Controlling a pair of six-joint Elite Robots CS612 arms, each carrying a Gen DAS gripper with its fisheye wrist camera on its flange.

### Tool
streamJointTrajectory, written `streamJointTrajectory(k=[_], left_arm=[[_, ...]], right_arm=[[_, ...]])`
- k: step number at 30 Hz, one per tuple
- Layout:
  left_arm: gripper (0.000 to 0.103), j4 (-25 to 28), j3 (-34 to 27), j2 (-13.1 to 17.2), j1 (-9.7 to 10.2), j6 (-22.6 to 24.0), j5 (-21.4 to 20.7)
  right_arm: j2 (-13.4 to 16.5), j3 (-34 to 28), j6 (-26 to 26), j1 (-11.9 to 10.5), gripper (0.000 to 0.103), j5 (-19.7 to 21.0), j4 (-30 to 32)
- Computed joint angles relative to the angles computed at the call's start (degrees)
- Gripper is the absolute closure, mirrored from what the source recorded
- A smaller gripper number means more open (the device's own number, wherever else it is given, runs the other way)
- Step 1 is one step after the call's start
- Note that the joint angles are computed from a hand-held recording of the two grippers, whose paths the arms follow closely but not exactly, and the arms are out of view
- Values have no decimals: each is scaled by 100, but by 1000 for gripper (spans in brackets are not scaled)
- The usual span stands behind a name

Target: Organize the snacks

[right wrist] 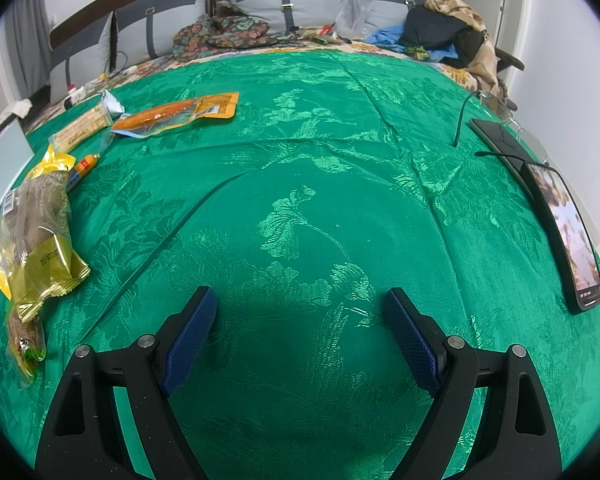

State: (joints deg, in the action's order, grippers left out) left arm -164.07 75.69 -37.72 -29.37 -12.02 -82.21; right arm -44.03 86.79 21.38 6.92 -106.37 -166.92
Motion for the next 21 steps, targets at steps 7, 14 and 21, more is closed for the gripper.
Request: streamJointTrajectory(k=[7,14,21], left_arm=[[0,9,-6,2,2,1,-6],[1,1269,-497,6,157,252,-600],[1,1488,-1627,332,284,112,-1015]], right_arm=[[0,1,1,1,14,0,0],[2,-3,2,0,14,1,1],[3,-5,3,-1,14,2,1]])
